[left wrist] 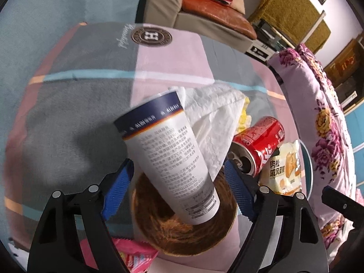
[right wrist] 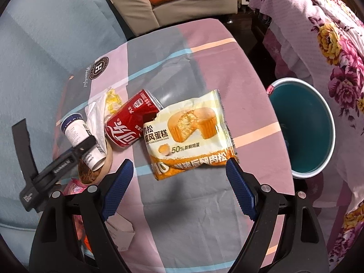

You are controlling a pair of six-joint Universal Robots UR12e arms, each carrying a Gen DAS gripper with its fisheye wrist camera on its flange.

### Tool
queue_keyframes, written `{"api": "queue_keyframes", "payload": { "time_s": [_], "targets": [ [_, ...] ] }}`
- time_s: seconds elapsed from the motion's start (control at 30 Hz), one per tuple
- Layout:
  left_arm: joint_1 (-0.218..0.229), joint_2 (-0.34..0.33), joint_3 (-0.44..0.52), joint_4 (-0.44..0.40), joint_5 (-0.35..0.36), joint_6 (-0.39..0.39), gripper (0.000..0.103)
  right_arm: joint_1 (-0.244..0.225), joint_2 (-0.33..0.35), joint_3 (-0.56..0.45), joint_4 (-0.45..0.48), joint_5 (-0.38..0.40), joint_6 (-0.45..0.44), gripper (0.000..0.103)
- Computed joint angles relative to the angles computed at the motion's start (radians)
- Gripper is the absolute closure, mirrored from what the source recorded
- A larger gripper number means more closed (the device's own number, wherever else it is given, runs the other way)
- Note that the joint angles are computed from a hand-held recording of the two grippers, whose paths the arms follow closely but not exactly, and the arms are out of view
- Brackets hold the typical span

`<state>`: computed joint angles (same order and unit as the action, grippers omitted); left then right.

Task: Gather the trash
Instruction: 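Grasp the white yogurt bottle with the left gripper while the right grasps the red can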

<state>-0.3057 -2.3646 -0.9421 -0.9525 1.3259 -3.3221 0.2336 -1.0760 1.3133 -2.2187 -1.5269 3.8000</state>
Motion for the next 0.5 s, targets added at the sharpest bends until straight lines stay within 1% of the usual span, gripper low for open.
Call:
{"api": "queue_keyframes", "payload": {
  "time_s": [0.03, 0.07, 0.13, 0.2, 0.33, 0.4, 0.43, 0.47, 0.5],
  "targets": [
    [-0.001, 0.000, 0.000, -0.004, 0.004, 0.014, 0.038, 0.000, 0.004, -0.006, 0.004, 0.003, 0.000, 0.023],
    [-0.001, 0.003, -0.004, 0.001, 0.006, 0.031, 0.044, 0.001, 0.010, -0.016, 0.010, 0.004, -0.002, 0.023],
    [0.007, 0.011, -0.016, 0.015, -0.028, 0.043, 0.045, 0.003, 0.020, -0.031, 0.016, 0.001, -0.008, 0.023],
    [0.008, 0.022, -0.032, 0.052, -0.019, 0.060, 0.045, 0.003, 0.033, -0.049, 0.015, 0.010, -0.010, 0.023],
    [0.019, 0.035, -0.043, 0.088, -0.045, 0.073, 0.046, 0.003, 0.068, -0.099, 0.029, 0.028, -0.018, 0.024],
    [0.026, 0.036, -0.042, 0.100, -0.057, 0.071, 0.046, 0.000, 0.091, -0.131, 0.036, 0.057, -0.013, 0.024],
    [0.031, 0.036, -0.039, 0.108, -0.062, 0.067, 0.046, -0.001, 0.102, -0.145, 0.038, 0.070, -0.010, 0.028],
    [0.034, 0.035, -0.037, 0.114, -0.064, 0.063, 0.046, -0.002, 0.114, -0.161, 0.040, 0.088, -0.008, 0.035],
    [0.037, 0.035, -0.036, 0.117, -0.064, 0.062, 0.047, -0.005, 0.123, -0.172, 0.042, 0.108, -0.003, 0.038]
  ]
}}
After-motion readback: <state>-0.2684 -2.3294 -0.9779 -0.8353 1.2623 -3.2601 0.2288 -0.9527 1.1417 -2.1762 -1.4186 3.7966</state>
